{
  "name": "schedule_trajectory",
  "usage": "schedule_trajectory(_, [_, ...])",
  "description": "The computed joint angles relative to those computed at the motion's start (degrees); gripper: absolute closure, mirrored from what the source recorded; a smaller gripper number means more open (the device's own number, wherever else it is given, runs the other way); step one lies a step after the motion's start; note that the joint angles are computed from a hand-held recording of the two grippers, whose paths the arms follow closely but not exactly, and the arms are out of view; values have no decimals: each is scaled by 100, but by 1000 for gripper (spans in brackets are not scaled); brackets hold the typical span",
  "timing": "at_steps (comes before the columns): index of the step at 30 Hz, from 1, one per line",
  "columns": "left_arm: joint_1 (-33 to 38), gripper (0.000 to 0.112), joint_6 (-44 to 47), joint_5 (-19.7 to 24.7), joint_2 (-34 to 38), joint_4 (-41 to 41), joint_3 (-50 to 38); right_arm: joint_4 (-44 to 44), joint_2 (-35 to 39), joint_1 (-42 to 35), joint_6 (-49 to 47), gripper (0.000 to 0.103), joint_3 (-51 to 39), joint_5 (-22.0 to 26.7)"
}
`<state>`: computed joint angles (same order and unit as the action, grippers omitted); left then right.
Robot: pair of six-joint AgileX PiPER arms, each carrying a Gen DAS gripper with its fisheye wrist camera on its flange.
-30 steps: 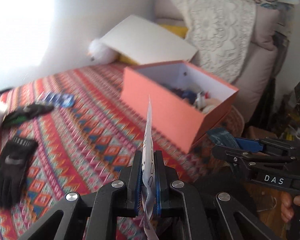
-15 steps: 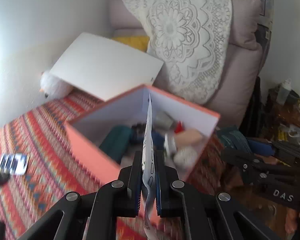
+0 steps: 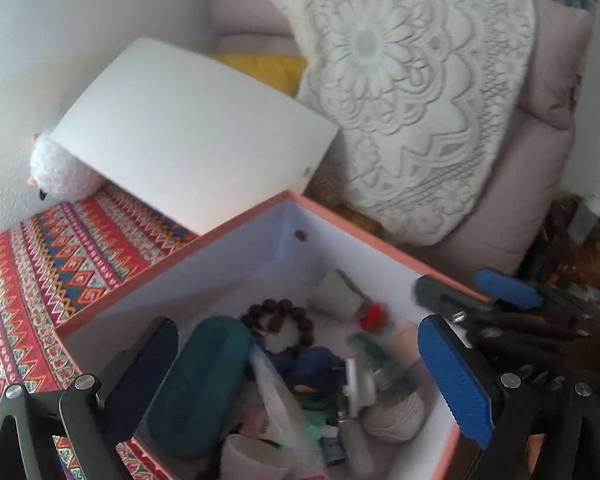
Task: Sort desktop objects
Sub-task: 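Carry the white sachet and teal packet into the pink box and release both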
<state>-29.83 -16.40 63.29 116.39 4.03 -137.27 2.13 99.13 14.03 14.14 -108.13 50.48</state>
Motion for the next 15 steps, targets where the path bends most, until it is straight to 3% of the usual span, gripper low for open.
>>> schedule_trajectory(7, [38, 13, -668, -929, -1283, 371, 2353, 30, -245, -46, -38, 20, 539, -95])
schedule_trajectory(15, [-486, 13, -1655, -1128, -3183, 1452, 4722, -306, -1456, 408, 379, 18, 1863, -206])
